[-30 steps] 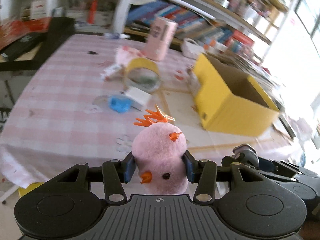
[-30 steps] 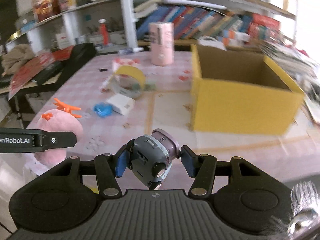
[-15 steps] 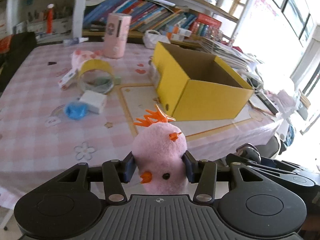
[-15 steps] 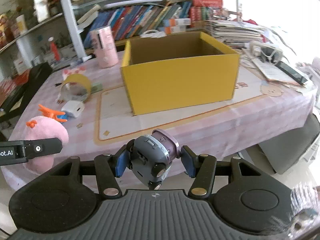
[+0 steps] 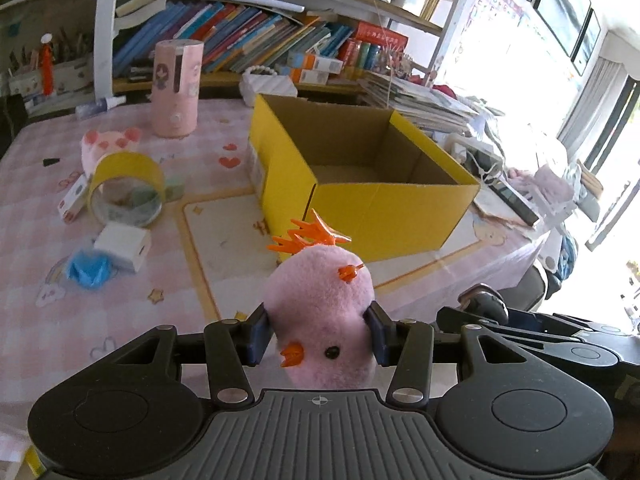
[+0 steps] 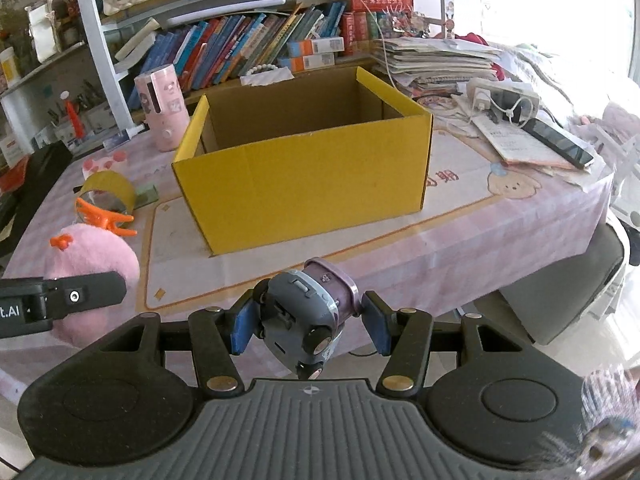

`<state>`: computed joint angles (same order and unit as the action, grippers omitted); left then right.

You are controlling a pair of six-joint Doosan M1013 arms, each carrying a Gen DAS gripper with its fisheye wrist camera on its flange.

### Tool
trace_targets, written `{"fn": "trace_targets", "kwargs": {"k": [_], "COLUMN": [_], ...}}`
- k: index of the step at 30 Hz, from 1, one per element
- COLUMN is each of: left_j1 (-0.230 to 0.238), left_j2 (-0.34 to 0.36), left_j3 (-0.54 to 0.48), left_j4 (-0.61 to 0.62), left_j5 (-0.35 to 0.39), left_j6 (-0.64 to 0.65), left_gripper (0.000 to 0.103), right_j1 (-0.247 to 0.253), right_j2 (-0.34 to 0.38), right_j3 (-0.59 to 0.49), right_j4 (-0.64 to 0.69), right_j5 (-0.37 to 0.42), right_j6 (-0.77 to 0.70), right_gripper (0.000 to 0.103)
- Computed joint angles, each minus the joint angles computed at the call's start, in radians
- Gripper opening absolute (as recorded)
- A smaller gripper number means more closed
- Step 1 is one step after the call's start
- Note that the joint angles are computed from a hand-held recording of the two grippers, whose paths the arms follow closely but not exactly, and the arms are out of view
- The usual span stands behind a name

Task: Organize objects
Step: 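Carry the chick and the car over the yellow box with both grippers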

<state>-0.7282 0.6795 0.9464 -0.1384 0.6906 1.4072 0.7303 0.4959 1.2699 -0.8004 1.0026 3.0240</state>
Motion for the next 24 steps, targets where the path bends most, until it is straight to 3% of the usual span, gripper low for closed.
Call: {"fn": "trace_targets", "kwargs": {"k": [10,17,24], "left_j1": [-0.013,-0.025,-0.037], "left_j2": [0.057,0.104,0.226], "left_j3": [-0.110,-0.207,-0.440], "left_j4": [0.030,0.114,0.203], "left_j5": [0.003,-0.054,0.027], "left_j6": [-0.004,-0.054,-0.115], "left_gripper": [0.047,0.047,0.047], "right_j1": [-0.045,-0.073,-0.123], "right_j2": [-0.009,-0.021,-0.021], "right_j3": [0.006,0.014,0.009], "right_j4": [-0.007,-0.186,-0.348], "right_j5": [-0.030,-0.074,-0.153], "right_j6": [-0.022,0.023,0.003], "right_gripper": [0.053,0.053,0.053]}}
